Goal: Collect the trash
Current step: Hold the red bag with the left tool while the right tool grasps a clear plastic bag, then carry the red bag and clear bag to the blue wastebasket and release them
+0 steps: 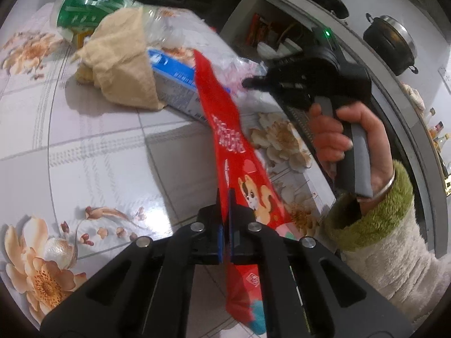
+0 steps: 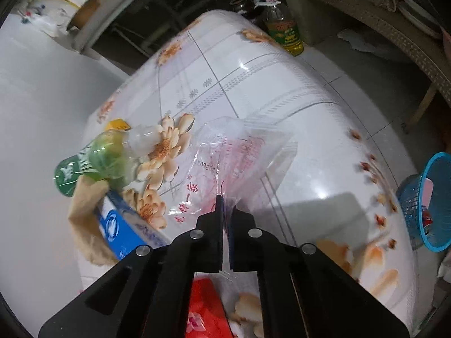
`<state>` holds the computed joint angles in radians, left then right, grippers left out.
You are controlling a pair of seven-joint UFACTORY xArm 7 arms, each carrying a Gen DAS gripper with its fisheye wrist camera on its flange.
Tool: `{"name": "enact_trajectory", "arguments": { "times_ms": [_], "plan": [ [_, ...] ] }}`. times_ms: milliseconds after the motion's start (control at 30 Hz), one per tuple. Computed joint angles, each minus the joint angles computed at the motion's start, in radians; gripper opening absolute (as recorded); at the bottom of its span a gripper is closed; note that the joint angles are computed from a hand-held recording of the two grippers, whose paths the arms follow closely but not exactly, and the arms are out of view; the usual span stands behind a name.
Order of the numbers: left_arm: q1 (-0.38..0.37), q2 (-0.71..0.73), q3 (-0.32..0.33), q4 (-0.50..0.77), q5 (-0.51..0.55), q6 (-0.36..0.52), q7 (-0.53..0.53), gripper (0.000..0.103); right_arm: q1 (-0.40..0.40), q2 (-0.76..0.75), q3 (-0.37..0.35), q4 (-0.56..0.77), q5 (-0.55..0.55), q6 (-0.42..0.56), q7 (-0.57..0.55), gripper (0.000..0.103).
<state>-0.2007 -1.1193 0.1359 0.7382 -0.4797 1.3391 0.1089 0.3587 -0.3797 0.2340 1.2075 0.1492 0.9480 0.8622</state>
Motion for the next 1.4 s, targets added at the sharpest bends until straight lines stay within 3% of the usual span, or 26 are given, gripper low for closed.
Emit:
{"name": "enact_trajectory", "arguments": {
  "times_ms": [400, 833, 1133, 1233, 1400],
  "plan": [
    [-0.077, 0.037, -0.061, 0.09, -0.037, -0.066, 0.009, 0.0, -0.07, -0.406, -0.032, -0.201, -0.014, 0.058, 0.038, 0.003],
    [-0.239, 0.236, -0.216, 0.255, -0.094, -0.214, -0.001, 0.0, -0.268, -0.906, -0.16, -0.367, -0.048, 0.326, 0.043, 0.003],
    [-0.362, 0.561, -0.347, 0.467, -0.107, -0.282, -0.016, 0.0, -0.447, -1.123, -0.28, -0.446, -0.17, 0.58, -0.045, 0.003],
    [-0.379, 0.701, -0.406, 0.565, -0.051, -0.271, -0.044, 0.0, -0.494, -1.18, -0.323, -0.514, -0.205, 0.622, -0.078, 0.003],
    [-0.422, 1.025, -0.534, 0.794, 0.187, -0.229, -0.161, 0.0, -0.581, -1.264, -0.437, -0.659, -0.283, 0.648, -0.143, 0.003]
  ]
}}
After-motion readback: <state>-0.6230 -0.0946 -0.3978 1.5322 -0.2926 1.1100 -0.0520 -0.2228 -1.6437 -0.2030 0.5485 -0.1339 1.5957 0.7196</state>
